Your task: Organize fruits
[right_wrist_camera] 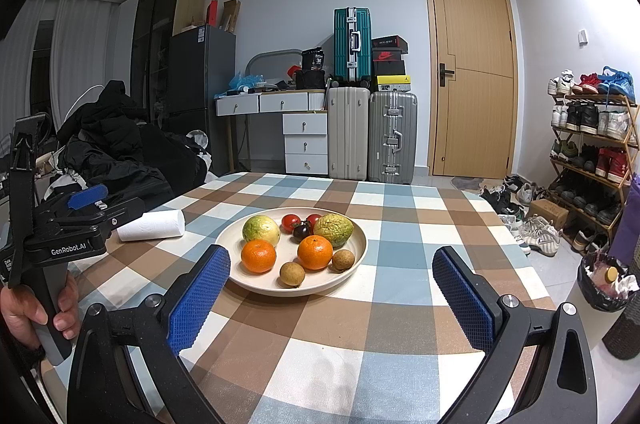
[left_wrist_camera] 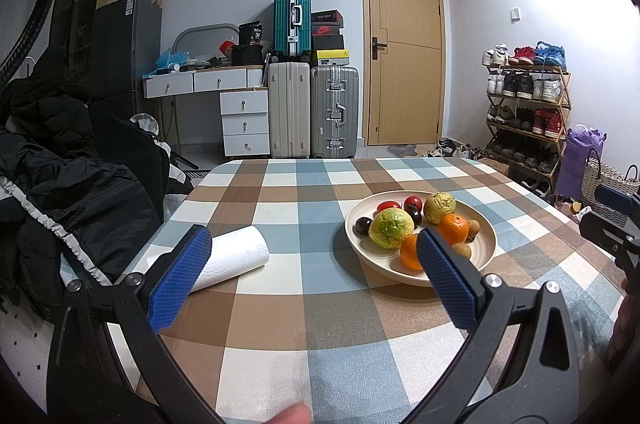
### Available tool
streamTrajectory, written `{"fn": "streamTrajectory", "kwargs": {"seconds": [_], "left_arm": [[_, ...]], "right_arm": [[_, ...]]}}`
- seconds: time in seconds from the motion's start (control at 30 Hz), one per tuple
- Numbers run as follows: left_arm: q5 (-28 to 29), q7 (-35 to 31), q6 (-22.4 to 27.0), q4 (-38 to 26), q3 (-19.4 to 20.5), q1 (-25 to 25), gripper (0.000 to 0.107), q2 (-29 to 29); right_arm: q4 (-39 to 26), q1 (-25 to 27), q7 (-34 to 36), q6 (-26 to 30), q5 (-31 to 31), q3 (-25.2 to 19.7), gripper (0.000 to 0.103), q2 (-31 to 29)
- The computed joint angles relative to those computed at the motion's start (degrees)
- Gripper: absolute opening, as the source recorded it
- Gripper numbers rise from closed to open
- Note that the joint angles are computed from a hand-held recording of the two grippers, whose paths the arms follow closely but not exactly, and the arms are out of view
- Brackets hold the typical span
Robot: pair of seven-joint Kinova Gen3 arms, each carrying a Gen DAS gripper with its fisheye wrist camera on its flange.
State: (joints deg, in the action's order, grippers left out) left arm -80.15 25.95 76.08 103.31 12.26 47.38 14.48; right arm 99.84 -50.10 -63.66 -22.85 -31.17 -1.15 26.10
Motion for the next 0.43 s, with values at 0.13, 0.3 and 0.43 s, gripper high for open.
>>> {"fn": "streamTrajectory", "kwargs": {"seconds": [0.13, 0.3, 0.43], "left_arm": [[0.1, -0.1, 0.1, -0.1, 0.0, 0.1, 0.102, 0.0], [0.1, -0.1, 0.1, -0.1, 0.0, 0.1, 0.102, 0.0], [0.0, 0.0, -0.2, 0.0, 0.0, -0.1, 0.102, 0.0]], "right_arm": [[0.0, 0.0, 0.1, 0.0, -0.1, 0.0, 0.103, 0.0], [0.0, 0.0, 0.1, 0.0, -0.1, -0.1, 0.103, 0.0], [0.0, 0.0, 0.1, 0.0, -0.1, -0.1, 0.103, 0.0]]}}
